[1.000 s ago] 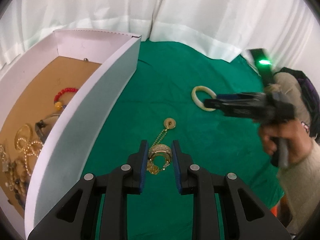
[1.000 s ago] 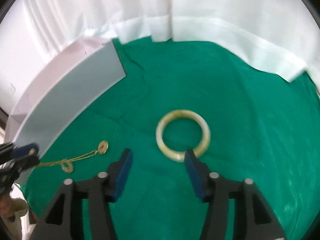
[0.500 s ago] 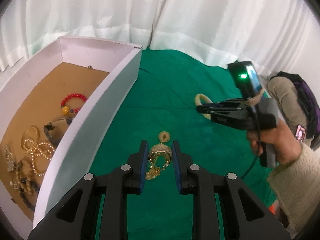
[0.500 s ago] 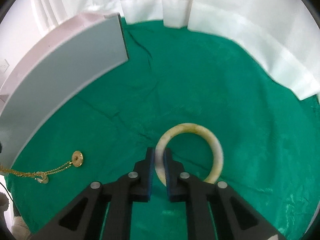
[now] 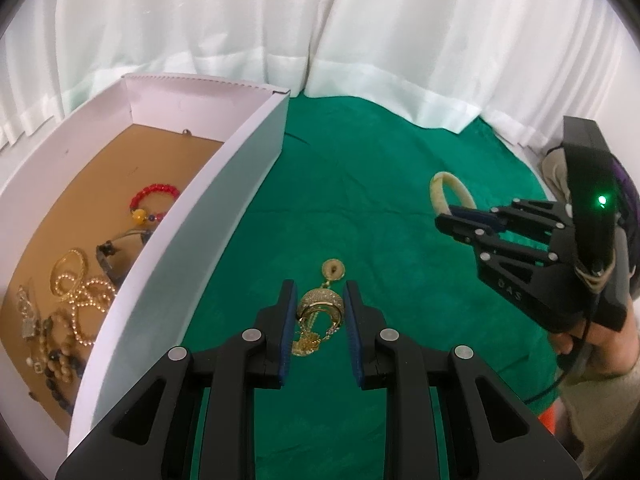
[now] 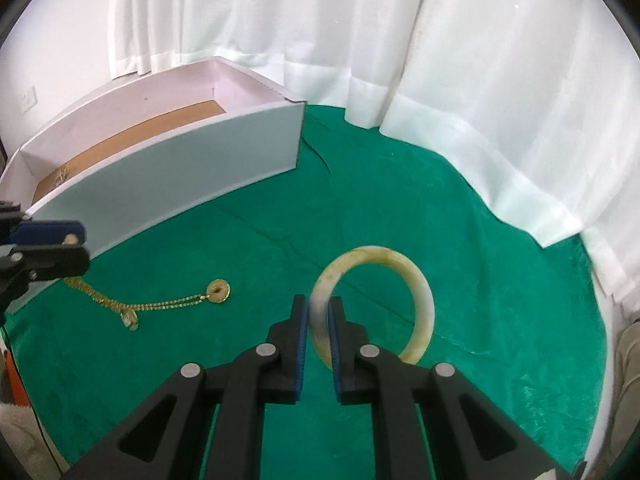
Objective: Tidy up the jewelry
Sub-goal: 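Carry necklace and jade bangle into the white box and open both tools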
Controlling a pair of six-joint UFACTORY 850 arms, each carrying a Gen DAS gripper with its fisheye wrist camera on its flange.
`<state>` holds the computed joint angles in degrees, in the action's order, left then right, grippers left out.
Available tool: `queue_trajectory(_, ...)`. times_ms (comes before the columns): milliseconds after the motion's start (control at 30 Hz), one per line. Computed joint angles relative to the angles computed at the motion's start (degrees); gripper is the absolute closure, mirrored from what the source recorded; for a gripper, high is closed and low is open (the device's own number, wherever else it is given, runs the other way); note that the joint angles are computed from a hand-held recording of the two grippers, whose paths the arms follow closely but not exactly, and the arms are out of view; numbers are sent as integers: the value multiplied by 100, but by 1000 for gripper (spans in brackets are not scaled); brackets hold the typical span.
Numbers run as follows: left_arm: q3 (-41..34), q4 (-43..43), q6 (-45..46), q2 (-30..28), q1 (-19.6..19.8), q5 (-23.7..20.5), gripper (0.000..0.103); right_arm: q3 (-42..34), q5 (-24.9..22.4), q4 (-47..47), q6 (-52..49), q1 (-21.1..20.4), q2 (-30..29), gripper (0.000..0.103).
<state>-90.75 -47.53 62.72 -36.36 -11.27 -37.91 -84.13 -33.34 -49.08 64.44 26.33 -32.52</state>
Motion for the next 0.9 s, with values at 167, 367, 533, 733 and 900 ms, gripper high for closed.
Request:
queue_trajectory(167, -103, -111, -56, 20, 62, -322, 81, 1, -68, -68, 51, 95, 35, 93)
queue_trajectory(367, -527, -516, 68, 186, 288, -1161, 81, -4, 284, 344, -180, -66, 213, 93)
queue_trajectory(533, -732, -716, 244, 449, 482, -1471, 81, -92, 471, 536, -296, -118, 357, 93)
queue_trajectory(733, -1132, -879, 119, 516, 863, -2005, 81, -430, 614, 1003, -932, -64, 356, 93)
queue_trajectory(900, -1582, -985, -25, 426, 1163, -2055, 81, -924, 695, 1479, -1646, -14, 209, 93)
